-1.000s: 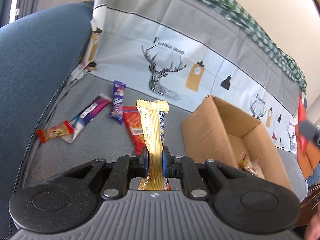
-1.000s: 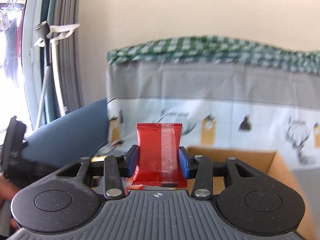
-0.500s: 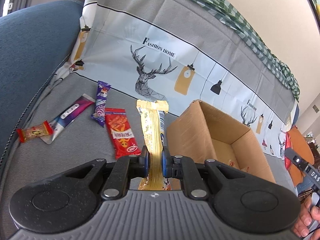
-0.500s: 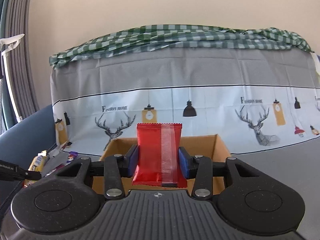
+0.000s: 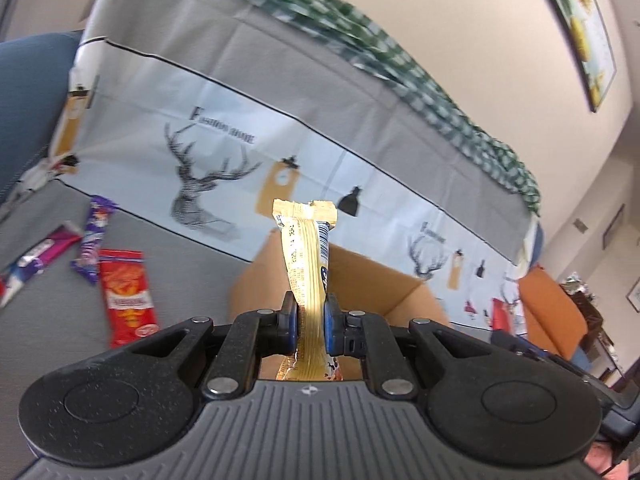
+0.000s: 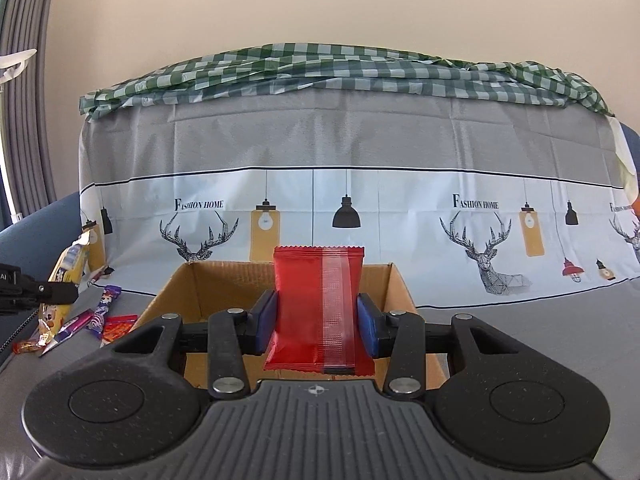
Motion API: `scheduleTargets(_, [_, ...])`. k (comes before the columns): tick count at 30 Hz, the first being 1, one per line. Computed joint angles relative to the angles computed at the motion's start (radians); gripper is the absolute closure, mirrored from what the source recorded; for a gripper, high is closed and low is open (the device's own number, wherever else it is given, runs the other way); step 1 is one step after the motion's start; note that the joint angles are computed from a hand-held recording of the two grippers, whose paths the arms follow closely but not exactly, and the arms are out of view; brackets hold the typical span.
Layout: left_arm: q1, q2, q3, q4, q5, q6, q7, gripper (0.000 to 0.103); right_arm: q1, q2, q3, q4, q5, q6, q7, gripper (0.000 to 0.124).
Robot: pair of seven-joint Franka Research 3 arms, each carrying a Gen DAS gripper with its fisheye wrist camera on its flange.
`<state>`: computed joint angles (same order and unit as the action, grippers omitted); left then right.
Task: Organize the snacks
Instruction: 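Carry the yellow bar and red packet over the box with both tools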
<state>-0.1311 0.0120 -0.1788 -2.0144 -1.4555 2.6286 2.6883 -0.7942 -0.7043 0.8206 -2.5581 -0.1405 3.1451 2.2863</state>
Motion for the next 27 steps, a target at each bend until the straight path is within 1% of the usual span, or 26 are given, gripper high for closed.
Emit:
scheduleTargets(4, [-0.017,-0.008,-0.013,-0.01,-0.049,-0.029,0.053,0.09,-0.015,-0.005,0.013,0.003,-0.007,-0.013,0.006,0.08])
scheduleTargets(8, [-0.035,-0.008,-0.02,-0.016,-0.044,-0.053,0.079,0.09,-0.028,-0.004,0.023,0.009,-0.021,-0.021,0.015,0.08])
scheduleTargets(18, [-0.064,-0.003,-0.034,-0.025,-0.037,-0.042,0.147,0.09,-0.054,0.006,0.04,0.03,-0.064,-0.04,0.045,0.079])
scheduleTargets(27, [-0.076,-0.012,-0.035,-0.039,-0.045,-0.031,0.191,0.09,-0.056,0.006,0.042,0.032,-0.094,-0.052,0.07,0.079])
